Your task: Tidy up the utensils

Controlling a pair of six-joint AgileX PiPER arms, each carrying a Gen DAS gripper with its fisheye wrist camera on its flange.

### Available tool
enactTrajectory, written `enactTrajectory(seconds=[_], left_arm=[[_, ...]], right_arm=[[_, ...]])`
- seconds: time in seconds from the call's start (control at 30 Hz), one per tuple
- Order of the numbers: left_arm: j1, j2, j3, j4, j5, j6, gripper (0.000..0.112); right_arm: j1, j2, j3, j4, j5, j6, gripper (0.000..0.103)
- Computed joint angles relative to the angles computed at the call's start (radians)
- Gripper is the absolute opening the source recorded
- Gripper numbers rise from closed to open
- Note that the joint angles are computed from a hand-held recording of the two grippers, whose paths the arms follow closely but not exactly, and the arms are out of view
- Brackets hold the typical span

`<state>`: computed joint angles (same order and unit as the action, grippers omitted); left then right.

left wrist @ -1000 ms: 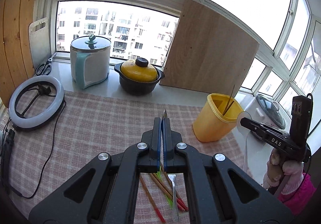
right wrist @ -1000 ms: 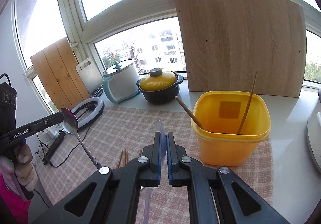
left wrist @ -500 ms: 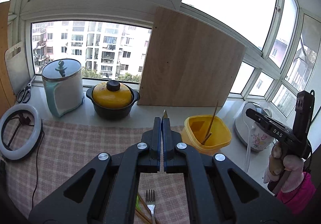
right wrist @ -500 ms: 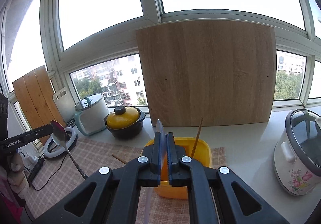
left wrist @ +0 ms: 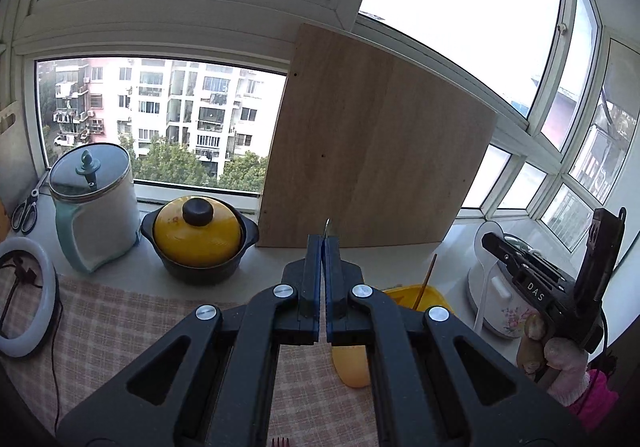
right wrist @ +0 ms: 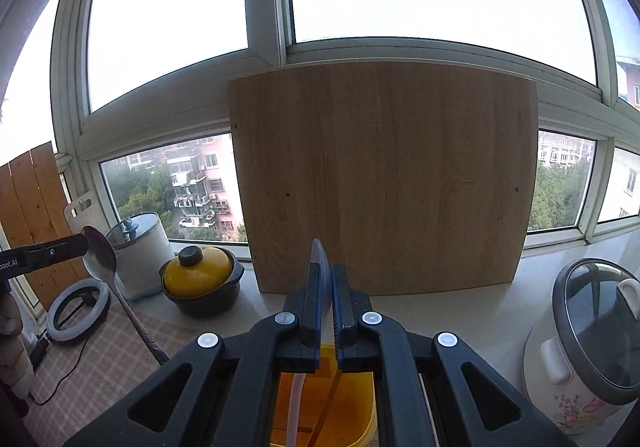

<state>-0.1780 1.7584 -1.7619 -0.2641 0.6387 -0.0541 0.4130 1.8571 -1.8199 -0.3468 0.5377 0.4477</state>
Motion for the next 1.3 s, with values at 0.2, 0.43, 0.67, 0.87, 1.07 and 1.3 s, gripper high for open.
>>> enactTrajectory(seconds=[0.2,0.43,0.67,0.87,1.07,1.3], left_arm=[[-0.038,0.123,-0.149,0.058,0.048,-0.048,0.000],[-0.083,0.209,-0.219,0.083,0.085,-0.046,0.000],[-0.102,0.245,-0.241,0.084,0.109,-0.028,0.000],[-0.108,0.230,-0.213,0.063,0.111,0.007,0.000],[-0.107,0.219,-0.180,0.028,0.111,0.037,0.000],[-0.112,0.216,-0.155,0.000,0.118,0.057,0.000]], right_arm=[[-0.007,0.064,-0.053,-0.029,-0.002,0.027,0.002],[-0.008,0.117,-0.074,-0.061,-0.017,0.054,0.002],[-0.013,0.110,-0.003,-0.065,-0.065,0.056,0.002],[-0.028,0.075,0.069,0.011,-0.095,-0.011,0.002],[-0.054,0.023,0.141,0.158,-0.106,-0.117,0.002],[-0.099,-0.030,0.214,0.405,-0.093,-0.293,0.002]])
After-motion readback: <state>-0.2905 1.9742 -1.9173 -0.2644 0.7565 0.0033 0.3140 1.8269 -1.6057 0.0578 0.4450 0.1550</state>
